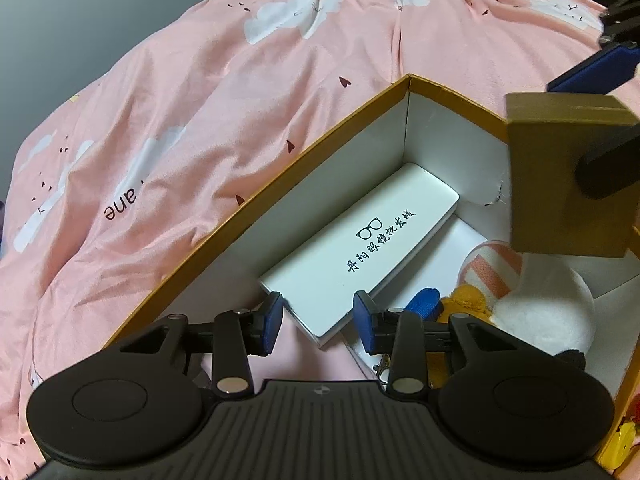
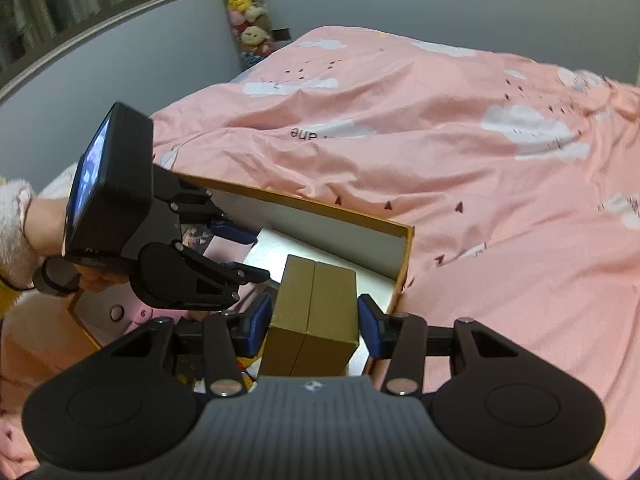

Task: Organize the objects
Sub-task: 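Release the glasses case into the box with the left tool while the right tool lowers the gold box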

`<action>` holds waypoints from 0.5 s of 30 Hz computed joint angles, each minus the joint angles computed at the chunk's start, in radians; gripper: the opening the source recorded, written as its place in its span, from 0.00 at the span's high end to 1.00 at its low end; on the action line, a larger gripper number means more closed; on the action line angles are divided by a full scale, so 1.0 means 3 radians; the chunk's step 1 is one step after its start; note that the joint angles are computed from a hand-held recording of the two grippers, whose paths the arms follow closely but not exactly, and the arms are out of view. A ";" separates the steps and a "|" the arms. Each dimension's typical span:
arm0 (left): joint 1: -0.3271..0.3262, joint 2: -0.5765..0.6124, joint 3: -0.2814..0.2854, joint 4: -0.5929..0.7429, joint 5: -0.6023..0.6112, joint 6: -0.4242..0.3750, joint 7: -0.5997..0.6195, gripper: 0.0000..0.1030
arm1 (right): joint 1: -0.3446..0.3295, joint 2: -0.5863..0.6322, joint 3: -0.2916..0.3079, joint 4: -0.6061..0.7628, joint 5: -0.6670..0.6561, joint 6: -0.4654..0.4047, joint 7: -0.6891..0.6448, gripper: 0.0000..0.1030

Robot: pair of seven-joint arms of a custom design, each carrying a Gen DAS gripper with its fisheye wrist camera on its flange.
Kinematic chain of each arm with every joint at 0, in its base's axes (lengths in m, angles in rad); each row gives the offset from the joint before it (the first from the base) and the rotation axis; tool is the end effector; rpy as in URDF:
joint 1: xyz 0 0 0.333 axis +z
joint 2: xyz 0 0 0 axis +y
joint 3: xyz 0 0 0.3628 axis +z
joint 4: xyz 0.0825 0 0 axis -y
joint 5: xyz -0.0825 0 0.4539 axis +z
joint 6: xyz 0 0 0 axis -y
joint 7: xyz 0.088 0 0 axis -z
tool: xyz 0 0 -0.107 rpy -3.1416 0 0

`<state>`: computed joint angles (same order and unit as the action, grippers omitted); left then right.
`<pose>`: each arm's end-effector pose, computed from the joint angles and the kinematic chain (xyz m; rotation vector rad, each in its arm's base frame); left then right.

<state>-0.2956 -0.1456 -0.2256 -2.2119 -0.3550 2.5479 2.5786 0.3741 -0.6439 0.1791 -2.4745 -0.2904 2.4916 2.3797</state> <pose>0.5165 -0.2961 0.5038 -0.3928 2.7574 -0.6337 0.3719 0.2467 0.6000 -1.6902 1.8333 -0.5515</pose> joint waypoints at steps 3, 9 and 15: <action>0.0003 -0.0040 0.0063 0.0030 -0.0241 -0.0157 -0.0030 0.57 | 0.0033 0.0069 -0.0033 0.0051 -0.0036 -0.0025 -0.0194 0.52; 0.0033 -0.0239 0.0159 -0.0084 -0.0720 -0.0323 0.0026 0.57 | 0.0112 0.0220 -0.0106 0.0138 -0.0145 -0.0033 -0.0845 0.52; 0.0140 -0.0398 0.0139 -0.0196 -0.0526 -0.0393 -0.0486 0.58 | 0.0239 0.0418 -0.0151 0.0223 -0.0239 -0.0080 -0.1889 0.52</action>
